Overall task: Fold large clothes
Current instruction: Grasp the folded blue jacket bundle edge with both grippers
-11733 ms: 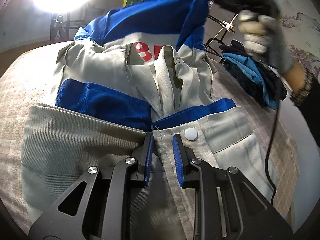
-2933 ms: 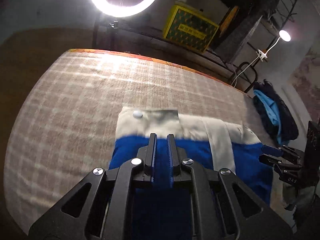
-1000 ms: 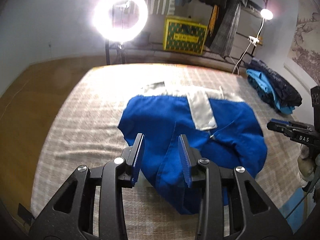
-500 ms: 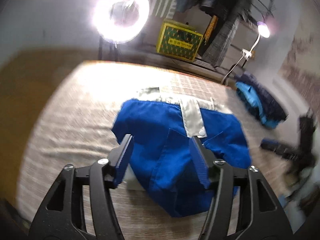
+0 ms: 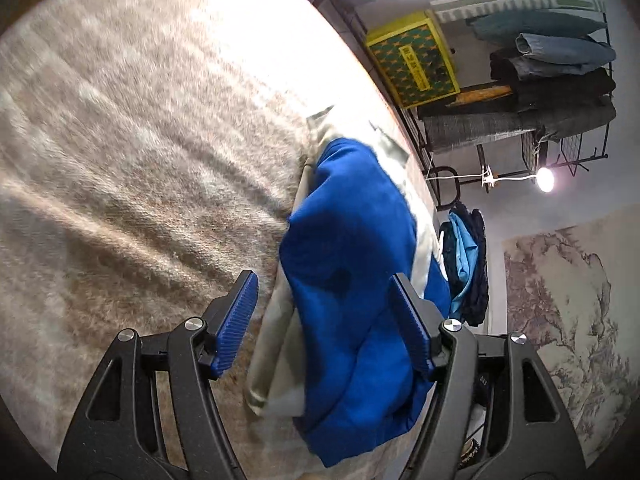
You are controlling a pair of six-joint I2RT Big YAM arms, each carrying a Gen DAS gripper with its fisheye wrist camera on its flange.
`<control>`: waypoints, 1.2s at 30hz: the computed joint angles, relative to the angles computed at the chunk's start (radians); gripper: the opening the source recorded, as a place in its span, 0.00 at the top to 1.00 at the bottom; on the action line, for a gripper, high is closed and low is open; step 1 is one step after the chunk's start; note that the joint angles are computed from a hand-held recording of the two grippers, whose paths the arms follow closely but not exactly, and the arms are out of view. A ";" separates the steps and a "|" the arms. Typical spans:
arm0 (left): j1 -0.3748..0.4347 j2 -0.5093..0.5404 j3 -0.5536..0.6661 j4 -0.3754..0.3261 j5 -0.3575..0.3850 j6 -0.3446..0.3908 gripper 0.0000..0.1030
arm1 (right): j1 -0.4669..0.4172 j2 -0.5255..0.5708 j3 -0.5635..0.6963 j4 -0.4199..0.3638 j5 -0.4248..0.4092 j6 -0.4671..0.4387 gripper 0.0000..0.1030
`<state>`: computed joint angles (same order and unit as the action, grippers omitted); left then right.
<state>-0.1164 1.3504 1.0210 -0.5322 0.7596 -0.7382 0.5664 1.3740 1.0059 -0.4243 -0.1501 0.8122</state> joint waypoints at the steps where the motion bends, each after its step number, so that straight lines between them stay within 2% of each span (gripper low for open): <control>1: -0.002 0.008 -0.002 0.013 0.010 -0.008 0.33 | -0.006 0.004 -0.006 0.015 -0.015 0.011 0.29; 2: -0.003 0.013 -0.005 0.025 0.018 -0.014 0.33 | -0.018 0.006 -0.024 0.059 -0.045 0.032 0.29; 8: -0.016 0.063 0.005 0.077 0.060 -0.036 0.33 | -0.062 0.010 -0.075 0.204 -0.158 0.089 0.29; 12: -0.027 0.086 0.007 0.117 0.073 -0.057 0.33 | -0.087 0.023 -0.083 0.256 -0.222 0.089 0.29; 17: -0.035 0.100 0.031 0.093 0.067 -0.028 0.33 | -0.088 0.042 -0.069 0.260 -0.248 0.069 0.29; 22: -0.035 0.111 0.071 -0.014 0.058 0.083 0.34 | -0.093 0.044 -0.072 0.264 -0.269 0.067 0.33; 30: -0.060 0.126 0.096 -0.015 0.036 0.079 0.35 | -0.093 0.050 -0.047 0.207 -0.263 0.047 0.34; 33: -0.055 0.123 0.094 -0.042 0.030 0.106 0.47 | -0.095 0.045 -0.049 0.190 -0.270 0.038 0.37; 36: -0.039 0.124 0.077 -0.018 0.059 0.071 0.49 | -0.102 0.039 -0.055 0.186 -0.287 0.035 0.38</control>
<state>-0.1557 1.4746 1.0983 -0.5507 0.8186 -0.6671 0.4645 1.4126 0.9513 -0.2385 -0.4372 0.8470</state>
